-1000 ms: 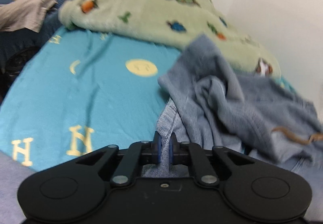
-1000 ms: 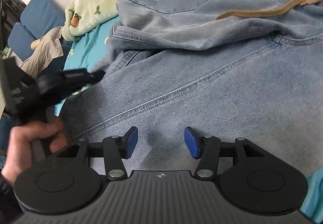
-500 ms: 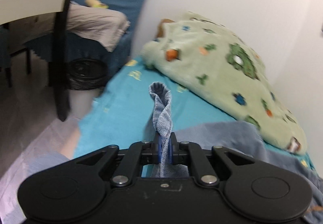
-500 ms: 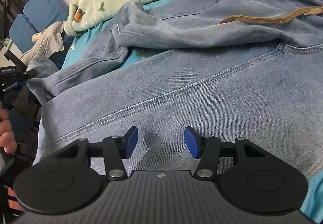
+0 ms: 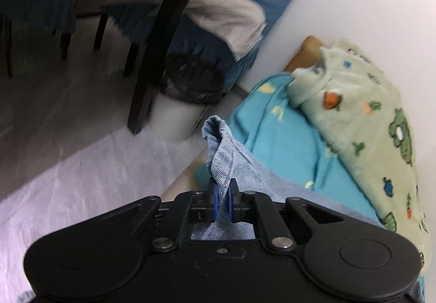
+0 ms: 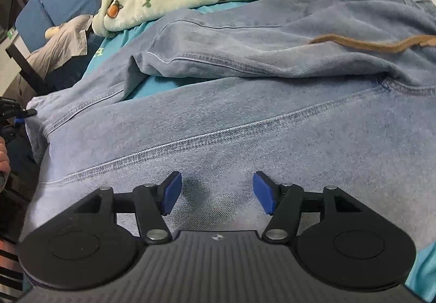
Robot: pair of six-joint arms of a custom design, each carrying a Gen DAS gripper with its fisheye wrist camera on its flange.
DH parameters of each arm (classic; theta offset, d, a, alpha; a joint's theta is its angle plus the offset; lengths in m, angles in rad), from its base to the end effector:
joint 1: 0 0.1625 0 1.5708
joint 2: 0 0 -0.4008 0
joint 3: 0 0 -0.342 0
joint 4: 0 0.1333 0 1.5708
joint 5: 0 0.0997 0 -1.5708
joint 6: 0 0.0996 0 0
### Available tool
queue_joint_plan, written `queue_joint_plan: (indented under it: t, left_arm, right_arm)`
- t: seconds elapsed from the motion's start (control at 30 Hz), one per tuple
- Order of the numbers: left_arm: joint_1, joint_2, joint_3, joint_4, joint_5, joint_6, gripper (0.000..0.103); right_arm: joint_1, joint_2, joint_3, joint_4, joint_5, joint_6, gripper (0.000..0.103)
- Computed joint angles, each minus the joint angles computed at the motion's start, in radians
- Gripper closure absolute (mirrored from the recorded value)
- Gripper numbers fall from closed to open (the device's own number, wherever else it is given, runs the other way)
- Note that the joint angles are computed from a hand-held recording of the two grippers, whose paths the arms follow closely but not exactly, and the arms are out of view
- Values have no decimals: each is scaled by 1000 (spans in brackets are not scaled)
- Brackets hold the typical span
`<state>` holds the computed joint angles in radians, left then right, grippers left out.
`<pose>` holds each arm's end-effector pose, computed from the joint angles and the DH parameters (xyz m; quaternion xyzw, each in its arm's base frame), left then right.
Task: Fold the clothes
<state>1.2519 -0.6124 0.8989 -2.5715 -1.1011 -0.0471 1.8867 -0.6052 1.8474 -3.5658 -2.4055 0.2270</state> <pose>-0.0781 -0.8057 0.2944 0.0429 0.9138 -0.3740 0.1525 0.2300 -0.5123 0.0862 -0.1111 -0.8559 0.4248 0.2731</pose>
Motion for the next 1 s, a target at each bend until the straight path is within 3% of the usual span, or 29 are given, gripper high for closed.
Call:
queue_joint_plan:
  t: [0.17, 0.23, 0.4, 0.57, 0.67, 0.9, 1.0]
  left_arm:
    - [4, -13, -23, 107, -3, -93, 85]
    - [2, -34, -11, 142, -27, -133, 65]
    - [-8, -119, 92, 149, -105, -223, 47]
    - [6, -178, 167, 211, -272, -390, 42]
    - [19, -161, 159, 258, -330, -446, 40]
    - [57, -94, 128, 192, -310, -566, 43]
    - [51, -51, 58, 220, -276, -530, 44]
  right_arm:
    - [4, 11, -17, 6, -16, -20, 38]
    - [7, 10, -19, 11, -18, -14, 38]
    - [11, 3, -14, 19, -16, 6, 39]
    - [15, -10, 0, 29, -6, 35, 39]
    - [19, -14, 8, 27, 2, 46, 39]
    - [17, -17, 9, 32, 9, 54, 38]
    - [18, -12, 2, 31, 19, 23, 37]
